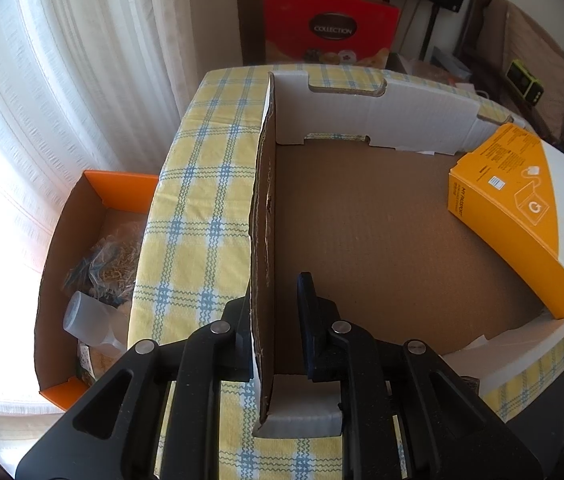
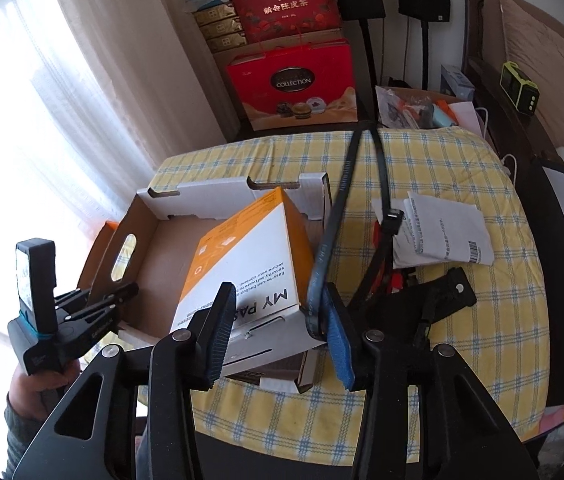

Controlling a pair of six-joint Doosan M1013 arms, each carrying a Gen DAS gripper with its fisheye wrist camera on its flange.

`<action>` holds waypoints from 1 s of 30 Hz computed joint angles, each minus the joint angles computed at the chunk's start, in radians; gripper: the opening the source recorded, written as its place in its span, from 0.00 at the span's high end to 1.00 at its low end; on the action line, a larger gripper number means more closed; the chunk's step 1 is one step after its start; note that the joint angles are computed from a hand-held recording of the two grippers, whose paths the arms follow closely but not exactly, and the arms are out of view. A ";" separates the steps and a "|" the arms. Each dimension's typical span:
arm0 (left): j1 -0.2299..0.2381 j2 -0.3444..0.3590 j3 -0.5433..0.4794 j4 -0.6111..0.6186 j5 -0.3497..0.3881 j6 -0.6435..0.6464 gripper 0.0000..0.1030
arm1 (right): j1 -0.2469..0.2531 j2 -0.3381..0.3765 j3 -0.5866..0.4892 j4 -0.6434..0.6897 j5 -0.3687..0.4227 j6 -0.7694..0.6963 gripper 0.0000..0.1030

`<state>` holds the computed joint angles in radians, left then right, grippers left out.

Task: Organize objects
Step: 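Lift the MY PASSPORT box with the right tool and carry it over the tray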

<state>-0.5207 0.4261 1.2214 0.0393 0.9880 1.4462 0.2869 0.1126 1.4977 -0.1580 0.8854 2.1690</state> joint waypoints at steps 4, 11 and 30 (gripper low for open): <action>0.008 -0.002 0.004 -0.035 -0.004 0.022 0.85 | 0.003 0.008 -0.008 -0.013 -0.003 -0.006 0.58; 0.012 -0.003 0.004 -0.052 -0.003 0.025 0.85 | -0.039 0.013 -0.023 0.088 -0.002 -0.043 0.67; 0.010 -0.003 0.005 -0.044 0.000 0.021 0.85 | -0.077 -0.032 0.080 0.461 -0.025 -0.239 0.67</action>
